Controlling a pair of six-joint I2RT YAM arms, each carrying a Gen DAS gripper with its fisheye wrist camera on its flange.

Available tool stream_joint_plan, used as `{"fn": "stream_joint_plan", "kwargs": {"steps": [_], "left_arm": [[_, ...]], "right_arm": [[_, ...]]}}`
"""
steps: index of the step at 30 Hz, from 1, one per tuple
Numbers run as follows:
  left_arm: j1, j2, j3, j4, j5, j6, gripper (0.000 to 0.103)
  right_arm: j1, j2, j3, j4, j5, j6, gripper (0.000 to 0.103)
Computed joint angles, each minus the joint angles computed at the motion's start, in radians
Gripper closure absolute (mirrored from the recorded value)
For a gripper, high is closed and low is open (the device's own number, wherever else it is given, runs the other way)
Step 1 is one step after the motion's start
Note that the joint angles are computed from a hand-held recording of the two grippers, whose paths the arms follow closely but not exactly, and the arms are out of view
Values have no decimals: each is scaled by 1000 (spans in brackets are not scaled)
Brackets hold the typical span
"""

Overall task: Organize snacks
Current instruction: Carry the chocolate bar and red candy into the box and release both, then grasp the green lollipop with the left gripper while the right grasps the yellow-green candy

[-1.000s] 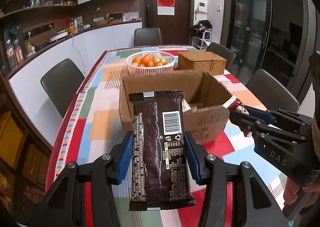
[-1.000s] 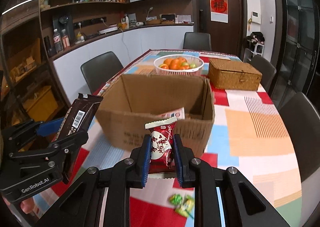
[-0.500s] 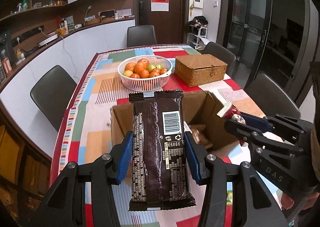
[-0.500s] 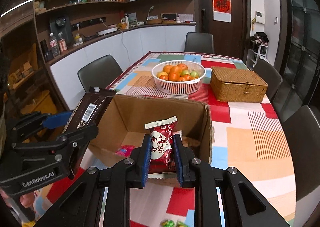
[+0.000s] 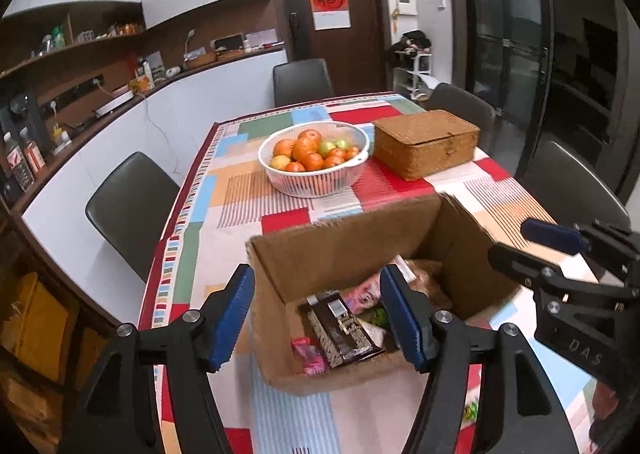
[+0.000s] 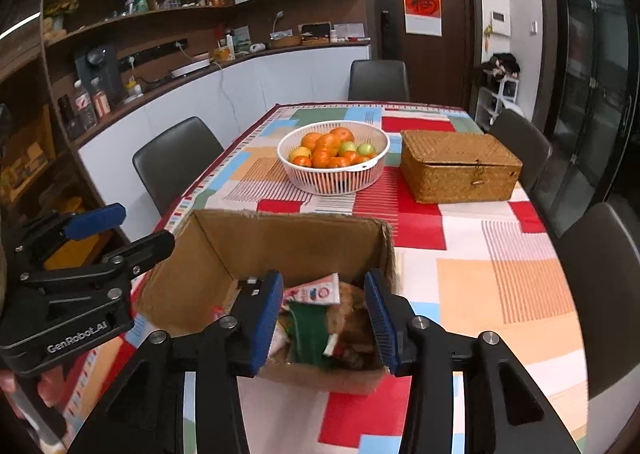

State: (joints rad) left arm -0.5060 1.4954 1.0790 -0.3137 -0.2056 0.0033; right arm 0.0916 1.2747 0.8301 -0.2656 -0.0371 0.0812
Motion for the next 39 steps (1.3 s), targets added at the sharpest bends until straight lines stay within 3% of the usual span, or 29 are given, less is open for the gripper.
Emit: {"fn": "stream_joint_plan", "kwargs": {"steps": [9,16,23,31,39], "left_arm": [[-97,-203,-253,72,37,-4,39],[-209,-292,-378,90,31,-23,39],[-280,-245,-453,132,53,-50,39],[-316,-78,-510,249,102,-54,39],[-307,127,-450,322,160,-17,42]], "right_arm": [[48,-326,-222,-52,85,-32,59],[32,-569,-363,-162,63,-12,59],[-58,-738,-492,-279,-17,-15,59],[-128,-796,-632,-334,-71,-50,59],[-242,-613,-716,-170,-157,-96,59]]}}
